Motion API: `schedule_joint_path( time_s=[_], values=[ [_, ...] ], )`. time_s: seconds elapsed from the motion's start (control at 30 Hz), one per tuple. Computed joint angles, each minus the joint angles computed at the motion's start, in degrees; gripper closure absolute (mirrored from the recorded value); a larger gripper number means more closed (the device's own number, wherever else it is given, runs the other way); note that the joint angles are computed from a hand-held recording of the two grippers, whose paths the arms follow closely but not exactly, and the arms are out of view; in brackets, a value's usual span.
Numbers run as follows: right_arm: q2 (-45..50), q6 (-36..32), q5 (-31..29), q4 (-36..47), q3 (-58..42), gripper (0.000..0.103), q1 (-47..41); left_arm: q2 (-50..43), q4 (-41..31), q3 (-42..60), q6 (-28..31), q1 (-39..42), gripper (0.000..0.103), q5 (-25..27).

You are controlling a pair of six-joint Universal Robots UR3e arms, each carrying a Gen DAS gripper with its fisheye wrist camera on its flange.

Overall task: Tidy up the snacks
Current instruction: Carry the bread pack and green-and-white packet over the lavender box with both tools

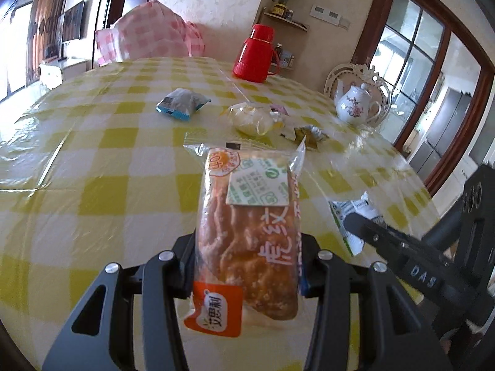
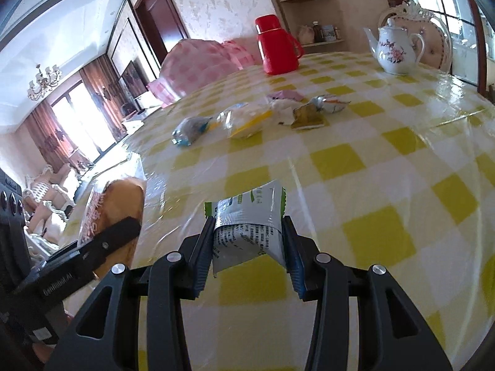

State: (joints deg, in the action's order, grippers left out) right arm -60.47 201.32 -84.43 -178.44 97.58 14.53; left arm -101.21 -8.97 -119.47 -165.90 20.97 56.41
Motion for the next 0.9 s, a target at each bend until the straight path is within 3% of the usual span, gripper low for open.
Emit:
schedule_joint_path(
  time_s=[0.4,0.9],
  values=[
    [0.0,1.6,0.5,-0.8,0.5,0.061,7.5,17.5,-11.5,-14.4,14.5,15.0,0.056,-4.1],
    [9.1,-0.1,-0.7,8.3,-17.3,0.061,20.0,38.8,-45.9,-17.3,39.9,42.0,0.054,-11.7]
  ],
)
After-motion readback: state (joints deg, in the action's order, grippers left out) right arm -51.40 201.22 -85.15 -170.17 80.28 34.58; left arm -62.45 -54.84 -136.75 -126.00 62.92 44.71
